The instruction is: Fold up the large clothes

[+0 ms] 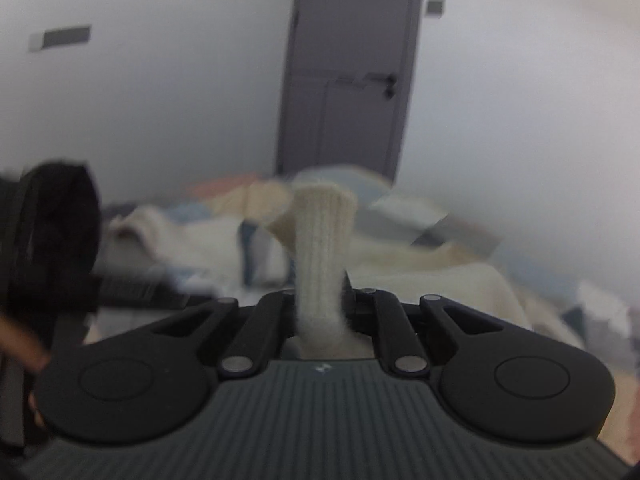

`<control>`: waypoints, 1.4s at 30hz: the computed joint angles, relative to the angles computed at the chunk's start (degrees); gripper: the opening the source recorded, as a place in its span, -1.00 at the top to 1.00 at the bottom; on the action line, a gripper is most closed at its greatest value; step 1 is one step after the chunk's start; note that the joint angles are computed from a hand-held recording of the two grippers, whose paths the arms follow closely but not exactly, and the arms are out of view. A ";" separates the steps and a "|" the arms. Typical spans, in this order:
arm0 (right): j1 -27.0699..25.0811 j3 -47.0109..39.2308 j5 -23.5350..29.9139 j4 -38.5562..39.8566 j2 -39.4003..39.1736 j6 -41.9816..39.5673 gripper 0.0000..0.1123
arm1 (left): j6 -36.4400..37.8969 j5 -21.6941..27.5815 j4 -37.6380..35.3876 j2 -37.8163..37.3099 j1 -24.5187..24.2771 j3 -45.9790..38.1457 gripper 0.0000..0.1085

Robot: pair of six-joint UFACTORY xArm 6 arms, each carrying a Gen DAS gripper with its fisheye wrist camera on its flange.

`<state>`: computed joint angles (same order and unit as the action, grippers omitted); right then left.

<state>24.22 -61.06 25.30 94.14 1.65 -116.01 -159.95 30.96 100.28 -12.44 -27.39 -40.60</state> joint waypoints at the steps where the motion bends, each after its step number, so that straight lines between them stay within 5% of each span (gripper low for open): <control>1: 1.78 1.82 -1.20 0.44 -0.03 -0.37 0.82 | -0.12 -0.34 0.09 0.01 0.47 0.03 -0.19; 7: 5.91 5.02 -3.15 -3.21 5.23 3.82 0.77 | -3.74 -3.14 4.65 2.15 2.79 -1.07 -0.19; 12: 4.51 6.25 0.75 -11.95 4.76 12.86 0.66 | -2.49 -4.96 5.87 3.05 4.98 -2.15 -0.19; 14: 2.97 6.02 3.66 -17.80 4.27 18.93 0.13 | -3.60 -5.41 6.54 3.24 5.35 -2.25 -0.20; 16: 0.74 6.75 7.10 -19.30 3.04 19.65 -0.04 | -2.34 -5.58 5.76 3.70 5.03 -2.60 -0.20; 21: -5.04 11.05 15.97 -20.76 -3.52 18.66 -0.03 | 0.66 -6.70 5.31 4.21 3.64 -3.91 -0.20; 24: -7.61 12.59 15.92 -20.41 -6.46 19.16 -0.04 | 4.47 -4.35 3.25 4.30 1.55 -4.37 -0.20; 32: -7.19 8.65 -2.10 -15.89 -2.92 27.54 -0.04 | 13.92 -3.05 1.03 8.98 -1.94 -9.04 -0.20; 38: -7.82 3.38 -6.36 -16.56 2.97 34.61 -0.03 | 17.52 -6.15 2.62 14.46 -1.95 -14.47 -0.20; 42: -8.47 0.95 -6.55 -17.56 5.93 41.72 0.01 | 28.26 -6.74 -5.64 17.92 -2.30 -16.97 -0.20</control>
<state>15.75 -60.11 18.76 76.59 7.58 -74.29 -131.69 24.22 94.64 5.48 -29.70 -57.57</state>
